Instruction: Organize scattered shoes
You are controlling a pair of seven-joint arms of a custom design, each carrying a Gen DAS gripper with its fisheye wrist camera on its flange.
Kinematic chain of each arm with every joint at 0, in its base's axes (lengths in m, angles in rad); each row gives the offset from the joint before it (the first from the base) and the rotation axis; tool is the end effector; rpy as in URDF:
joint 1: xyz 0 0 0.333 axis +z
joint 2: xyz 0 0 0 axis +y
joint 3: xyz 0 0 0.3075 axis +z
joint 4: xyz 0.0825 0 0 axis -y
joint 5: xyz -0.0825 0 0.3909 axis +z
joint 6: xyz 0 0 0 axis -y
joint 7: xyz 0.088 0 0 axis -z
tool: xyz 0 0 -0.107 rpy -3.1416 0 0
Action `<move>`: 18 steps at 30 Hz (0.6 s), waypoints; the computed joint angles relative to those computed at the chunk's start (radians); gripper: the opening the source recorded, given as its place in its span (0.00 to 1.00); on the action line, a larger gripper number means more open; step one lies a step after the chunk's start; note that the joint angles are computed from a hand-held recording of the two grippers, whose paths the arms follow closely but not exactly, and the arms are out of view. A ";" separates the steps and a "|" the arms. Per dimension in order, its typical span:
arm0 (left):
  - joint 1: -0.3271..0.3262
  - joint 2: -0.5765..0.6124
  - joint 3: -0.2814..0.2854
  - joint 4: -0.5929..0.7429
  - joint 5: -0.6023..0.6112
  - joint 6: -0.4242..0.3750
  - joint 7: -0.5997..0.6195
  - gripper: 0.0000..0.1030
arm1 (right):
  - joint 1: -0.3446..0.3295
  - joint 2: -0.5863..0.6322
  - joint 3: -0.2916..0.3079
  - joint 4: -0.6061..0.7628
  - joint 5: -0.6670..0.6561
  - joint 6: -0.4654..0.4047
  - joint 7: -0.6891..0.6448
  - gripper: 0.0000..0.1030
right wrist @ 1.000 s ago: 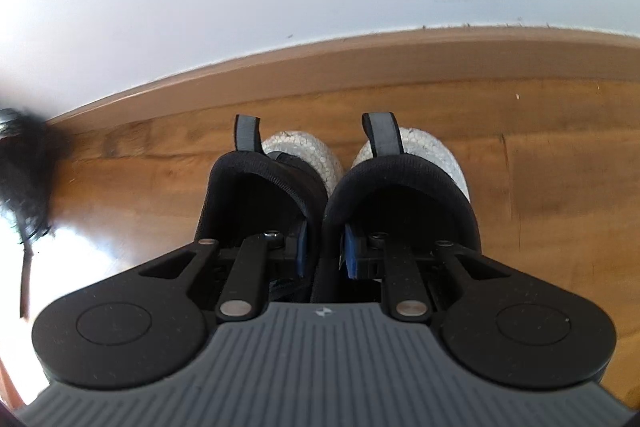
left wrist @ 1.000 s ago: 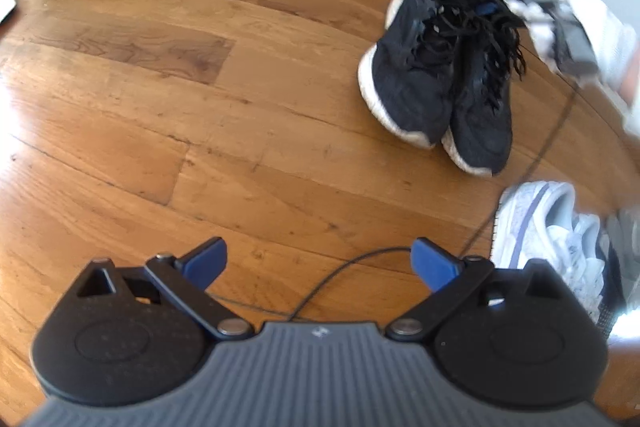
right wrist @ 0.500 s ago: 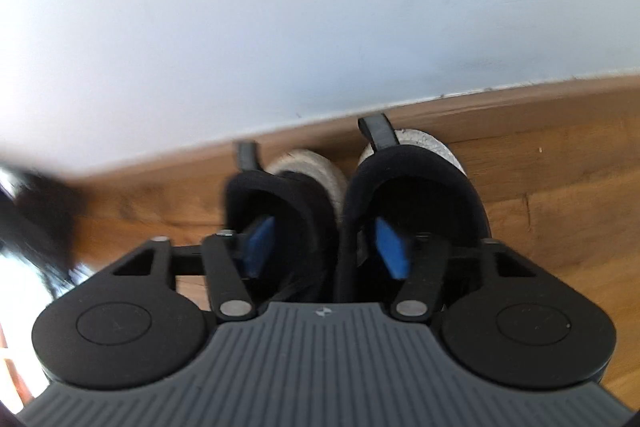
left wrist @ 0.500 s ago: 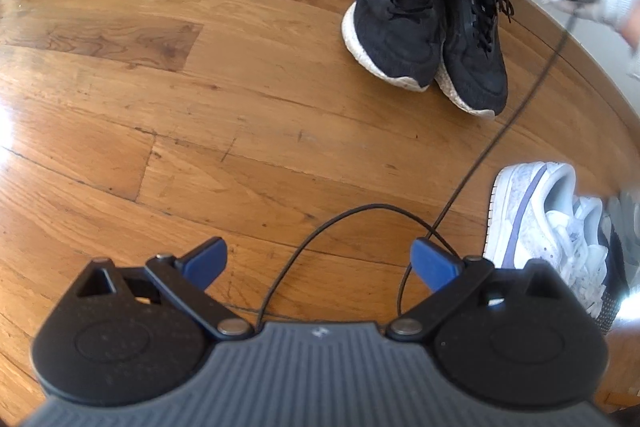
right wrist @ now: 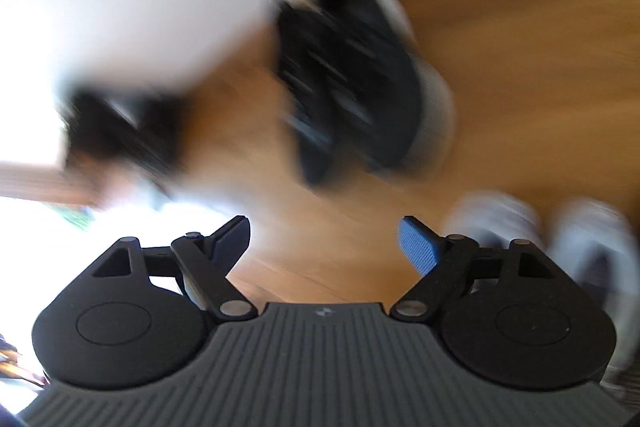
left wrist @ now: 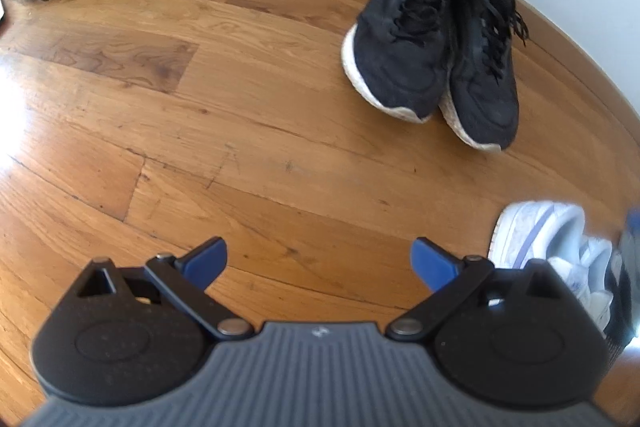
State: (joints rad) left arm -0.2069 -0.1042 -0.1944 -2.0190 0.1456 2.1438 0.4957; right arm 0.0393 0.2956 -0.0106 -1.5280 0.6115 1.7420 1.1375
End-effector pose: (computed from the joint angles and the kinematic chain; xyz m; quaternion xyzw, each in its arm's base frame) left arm 0.5134 -0.2144 0.5084 -0.8780 0.4590 -0.1089 0.0804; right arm 0.6489 0.0713 0.4871 -0.7773 0.5556 0.1937 0.2230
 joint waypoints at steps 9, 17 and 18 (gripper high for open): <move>-0.013 -0.001 -0.009 0.013 -0.005 -0.013 -0.008 0.97 | 0.017 -0.161 -0.038 -0.398 -0.178 0.370 -0.121 0.76; -0.022 -0.007 -0.011 0.007 -0.021 0.002 -0.006 0.97 | 0.006 -0.121 -0.031 -0.314 -0.103 0.344 -0.022 0.76; -0.023 -0.008 -0.011 0.006 -0.023 0.003 -0.005 0.97 | 0.006 -0.117 -0.030 -0.307 -0.102 0.340 -0.026 0.76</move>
